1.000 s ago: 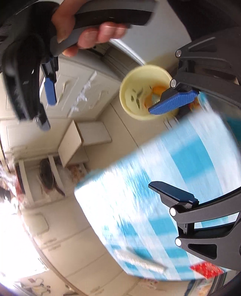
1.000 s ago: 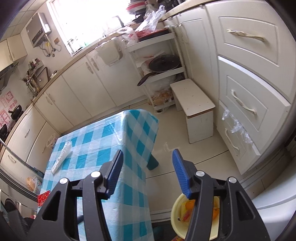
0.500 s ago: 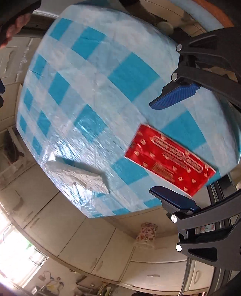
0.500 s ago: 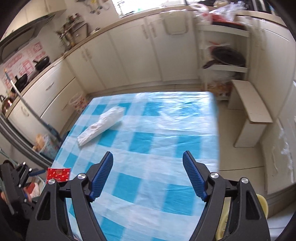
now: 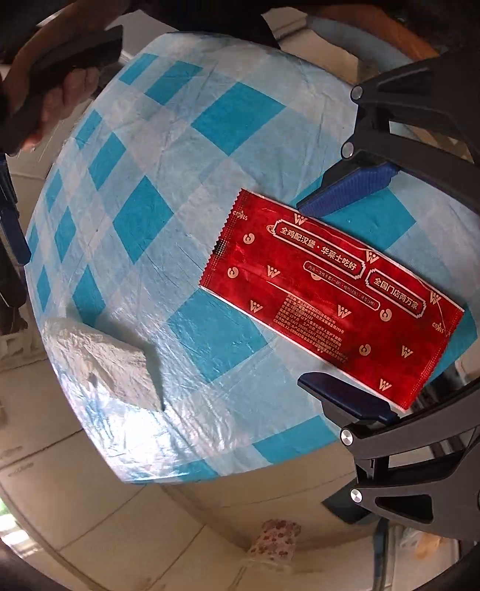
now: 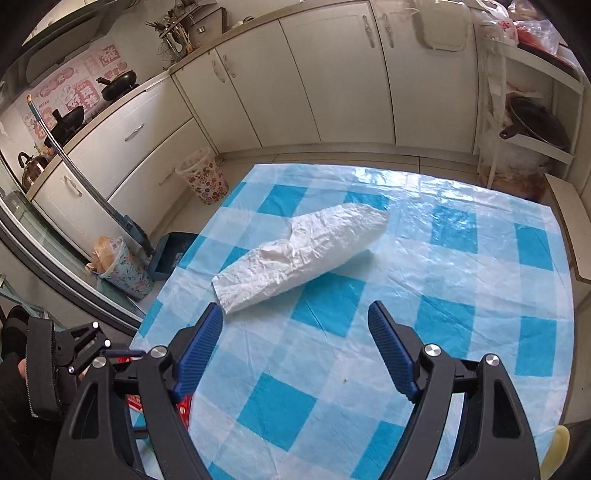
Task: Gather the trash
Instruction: 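Grasp the red wrapper with the left gripper while the right gripper grasps the white bag, then carry the wrapper in the left gripper and bag in the right gripper to the bucket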
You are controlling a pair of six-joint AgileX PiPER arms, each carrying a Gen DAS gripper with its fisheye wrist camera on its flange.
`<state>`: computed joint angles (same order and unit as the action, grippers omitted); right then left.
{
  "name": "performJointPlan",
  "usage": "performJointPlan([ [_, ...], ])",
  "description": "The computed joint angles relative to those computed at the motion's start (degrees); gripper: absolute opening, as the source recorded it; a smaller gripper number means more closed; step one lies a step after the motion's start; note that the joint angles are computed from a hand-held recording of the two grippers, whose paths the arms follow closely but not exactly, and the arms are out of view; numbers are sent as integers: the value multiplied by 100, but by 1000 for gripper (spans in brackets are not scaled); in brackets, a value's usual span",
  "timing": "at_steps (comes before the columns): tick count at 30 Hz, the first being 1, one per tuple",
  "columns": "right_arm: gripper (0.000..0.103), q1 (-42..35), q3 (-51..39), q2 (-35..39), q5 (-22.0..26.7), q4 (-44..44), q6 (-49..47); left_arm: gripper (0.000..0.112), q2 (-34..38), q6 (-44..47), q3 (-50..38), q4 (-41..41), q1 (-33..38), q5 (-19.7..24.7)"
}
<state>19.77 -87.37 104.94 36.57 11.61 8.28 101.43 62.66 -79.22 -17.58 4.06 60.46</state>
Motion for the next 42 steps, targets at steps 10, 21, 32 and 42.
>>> performJointPlan([
  [10, 79, 203, -1493, 1437, 348, -1335, 1790, 13, -356, -220, 398, -246, -10, -32],
  [21, 4, 33, -723, 840, -66, -422, 520, 7, -702, -876, 160, -580, 3, -53],
  [32, 4, -413, 999, -1230, -269, 179, -524, 7, -1741, -1875, 525, -739, -652, -459],
  [42, 4, -2455, 3158, -4281, 345, -74, -1522, 7, -2004, -4072, 649, -72, -3368, -1224],
])
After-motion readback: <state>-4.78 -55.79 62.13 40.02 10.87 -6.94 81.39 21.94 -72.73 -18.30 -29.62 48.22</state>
